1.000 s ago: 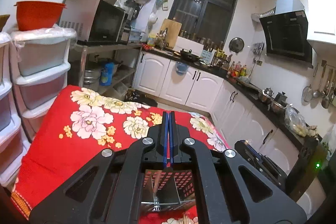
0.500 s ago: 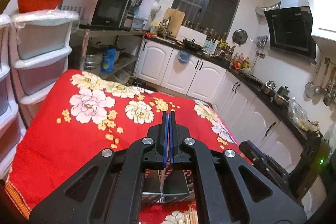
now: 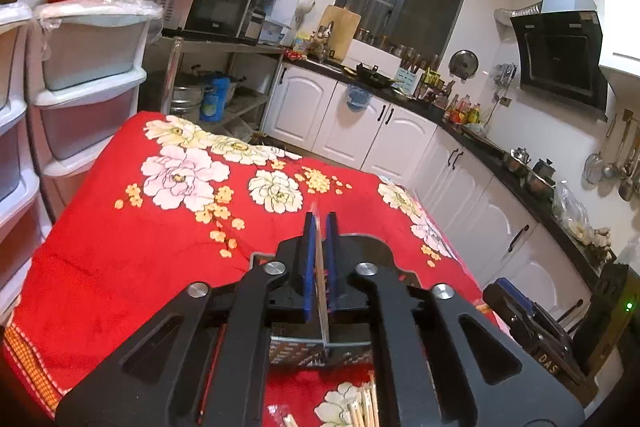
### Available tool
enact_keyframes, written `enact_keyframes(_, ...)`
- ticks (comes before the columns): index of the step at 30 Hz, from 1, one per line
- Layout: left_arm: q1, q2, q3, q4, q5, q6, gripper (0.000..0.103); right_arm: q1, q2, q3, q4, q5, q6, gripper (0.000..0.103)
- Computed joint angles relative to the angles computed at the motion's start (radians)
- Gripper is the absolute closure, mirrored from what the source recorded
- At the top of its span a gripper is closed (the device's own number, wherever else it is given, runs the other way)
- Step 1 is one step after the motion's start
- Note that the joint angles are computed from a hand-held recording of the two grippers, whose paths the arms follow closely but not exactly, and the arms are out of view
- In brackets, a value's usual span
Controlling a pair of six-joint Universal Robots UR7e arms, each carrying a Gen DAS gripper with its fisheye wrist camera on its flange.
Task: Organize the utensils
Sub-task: 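Open the right gripper over the caddy while the left gripper releases its chopsticks, then move both open grippers back toward the remaining wrapped chopsticks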
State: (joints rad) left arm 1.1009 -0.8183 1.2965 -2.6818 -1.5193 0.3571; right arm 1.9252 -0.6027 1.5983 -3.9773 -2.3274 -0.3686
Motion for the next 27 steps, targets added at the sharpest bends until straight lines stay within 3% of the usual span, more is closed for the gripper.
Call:
enact_keyframes(8, 0.012, -0.041, 0.056, -0.008, -0.004, 0.013, 0.064, 0.007, -0.007, 0.057, -0.01, -0.038, 0.03, 0.043)
enact_keyframes(17, 0.026, -0.109, 0.16, -0.06, -0.014, 0.029, 0.013, 0.02, -0.011, 0.103, -0.015, -0.056, 0.051, 0.038)
enact_keyframes(27, 0.04, -0.16, 0.238, -0.092, 0.009, 0.039, 0.011, 0.039, -0.004, 0.126, 0.005, -0.076, 0.056, 0.037)
